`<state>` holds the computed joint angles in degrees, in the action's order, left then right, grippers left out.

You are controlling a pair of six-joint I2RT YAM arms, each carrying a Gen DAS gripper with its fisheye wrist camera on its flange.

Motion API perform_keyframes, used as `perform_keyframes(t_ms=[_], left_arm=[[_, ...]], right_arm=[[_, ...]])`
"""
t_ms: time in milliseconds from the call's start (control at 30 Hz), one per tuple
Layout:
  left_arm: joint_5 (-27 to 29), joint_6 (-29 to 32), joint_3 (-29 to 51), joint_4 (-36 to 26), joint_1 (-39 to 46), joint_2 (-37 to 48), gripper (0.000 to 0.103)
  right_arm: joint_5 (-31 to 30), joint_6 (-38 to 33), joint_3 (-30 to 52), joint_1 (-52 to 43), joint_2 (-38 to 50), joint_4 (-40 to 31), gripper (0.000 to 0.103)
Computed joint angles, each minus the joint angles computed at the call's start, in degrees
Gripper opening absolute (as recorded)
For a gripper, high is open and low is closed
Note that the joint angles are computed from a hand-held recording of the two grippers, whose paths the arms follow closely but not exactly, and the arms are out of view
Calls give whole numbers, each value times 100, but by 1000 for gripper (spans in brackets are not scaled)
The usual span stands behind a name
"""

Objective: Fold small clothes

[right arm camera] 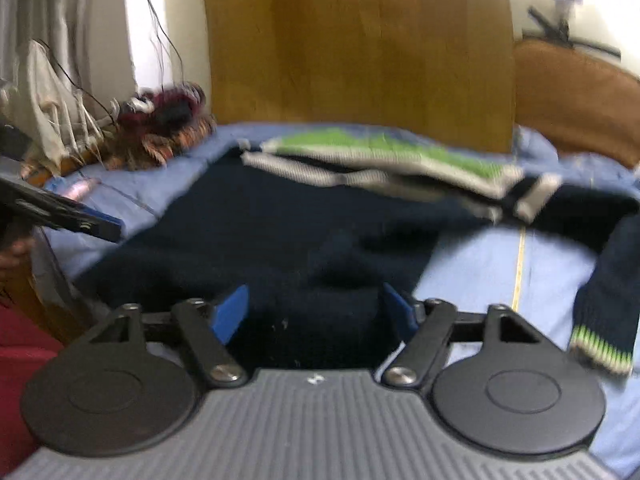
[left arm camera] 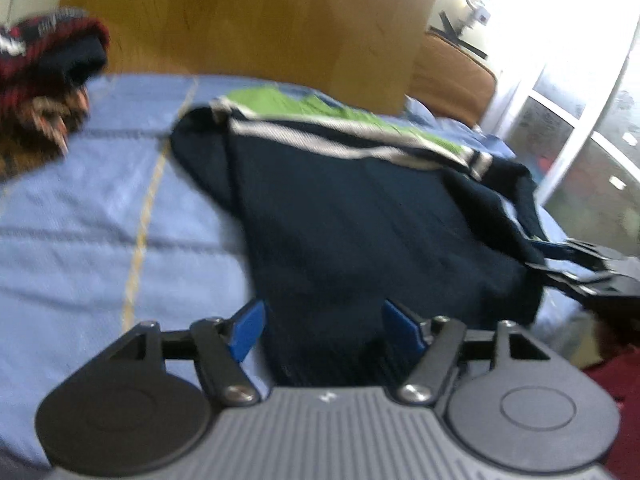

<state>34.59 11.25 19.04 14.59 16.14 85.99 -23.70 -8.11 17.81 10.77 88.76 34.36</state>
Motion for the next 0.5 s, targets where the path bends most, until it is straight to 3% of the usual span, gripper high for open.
perform_keyframes(t_ms=[33,67,100,133,200,233,267,367,400,433,500], left_arm=[[112,9,-68,18,3,46,59],[166,6,-135,91,-12,92,42],[209,-23,-214,173,-68,119,27],[223,-65,-242,188,-143,145,4],[322,-175,-338,230,-227,16,2],[453,-130,-382,180,-167,-152,2],[654,-64,-432,71,-55,-423,2],[1195,63,-515,-377,387,-1305,2],[1285,103,-505,-520,526,-1482,2],[1282,147,-492,-610,595,-1561,2],[933,132,-539,-530,493,-1564,2]], right_arm=[[91,-3,-18,-13,-6,-8,40],[5,21,-7,-134,-148,-219,27],[-287,159,-27,-399,-406,-519,23],[-631,288,33,-733,-539,-782,21],[-1019,536,112,-1205,-841,-1216,17],[-1342,661,134,-1512,-1063,-1485,9],[-1631,972,141,-1733,-1291,-1672,10],[-3235,1314,413,-2945,-1437,-2604,10],[-3440,1446,327,-3108,-1615,-2801,10],[-3348,1455,260,-3182,-1640,-2868,10],[-2273,1113,77,-2941,-1652,-2807,10]])
